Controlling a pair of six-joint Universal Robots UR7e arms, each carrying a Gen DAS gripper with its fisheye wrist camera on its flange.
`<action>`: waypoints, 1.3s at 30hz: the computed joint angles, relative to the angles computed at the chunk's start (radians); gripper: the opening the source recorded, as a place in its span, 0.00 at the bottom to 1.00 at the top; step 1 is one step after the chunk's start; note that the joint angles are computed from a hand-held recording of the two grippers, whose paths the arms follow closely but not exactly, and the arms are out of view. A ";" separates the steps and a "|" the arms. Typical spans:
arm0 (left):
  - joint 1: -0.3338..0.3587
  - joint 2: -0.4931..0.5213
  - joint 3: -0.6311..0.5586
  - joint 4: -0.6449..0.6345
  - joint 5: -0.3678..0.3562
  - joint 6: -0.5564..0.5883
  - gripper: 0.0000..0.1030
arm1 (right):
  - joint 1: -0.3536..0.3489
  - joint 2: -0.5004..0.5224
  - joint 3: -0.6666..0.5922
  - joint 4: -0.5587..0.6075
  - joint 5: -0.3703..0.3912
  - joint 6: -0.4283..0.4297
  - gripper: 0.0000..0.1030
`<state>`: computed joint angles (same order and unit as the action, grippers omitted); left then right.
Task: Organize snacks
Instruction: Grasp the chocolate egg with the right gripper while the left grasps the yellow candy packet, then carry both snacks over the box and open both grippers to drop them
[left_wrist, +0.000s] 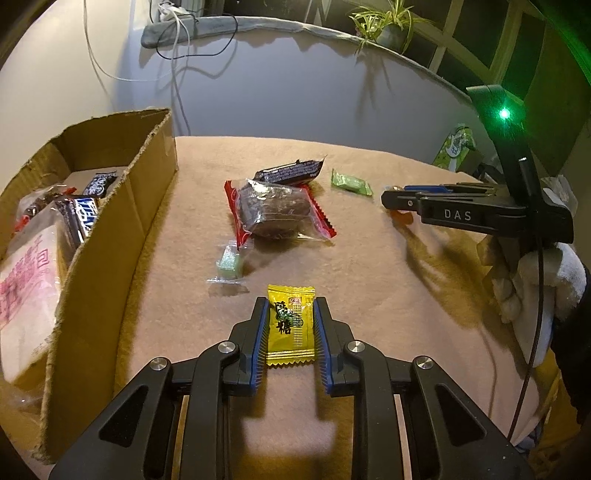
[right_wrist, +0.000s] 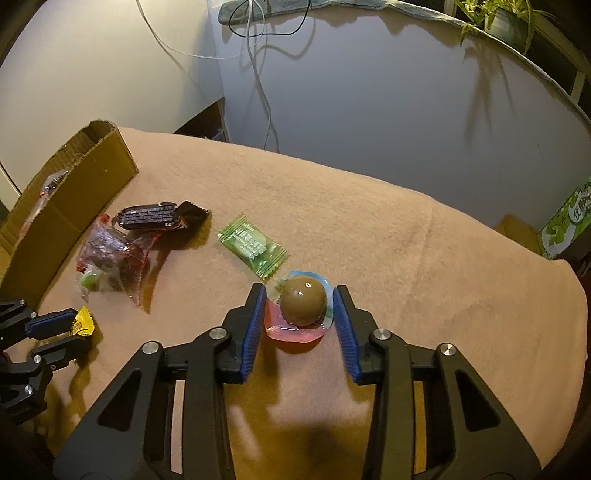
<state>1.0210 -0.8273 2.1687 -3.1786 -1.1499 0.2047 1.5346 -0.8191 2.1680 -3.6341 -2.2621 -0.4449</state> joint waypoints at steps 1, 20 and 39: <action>-0.001 -0.003 0.002 -0.003 -0.003 0.001 0.21 | 0.000 -0.003 0.003 -0.001 0.002 0.001 0.37; -0.014 -0.127 0.080 -0.054 -0.039 0.008 0.21 | 0.112 -0.045 0.090 -0.049 -0.017 0.063 0.35; 0.061 -0.273 0.061 -0.061 -0.031 0.059 0.21 | 0.288 0.078 -0.079 0.084 -0.001 0.087 0.35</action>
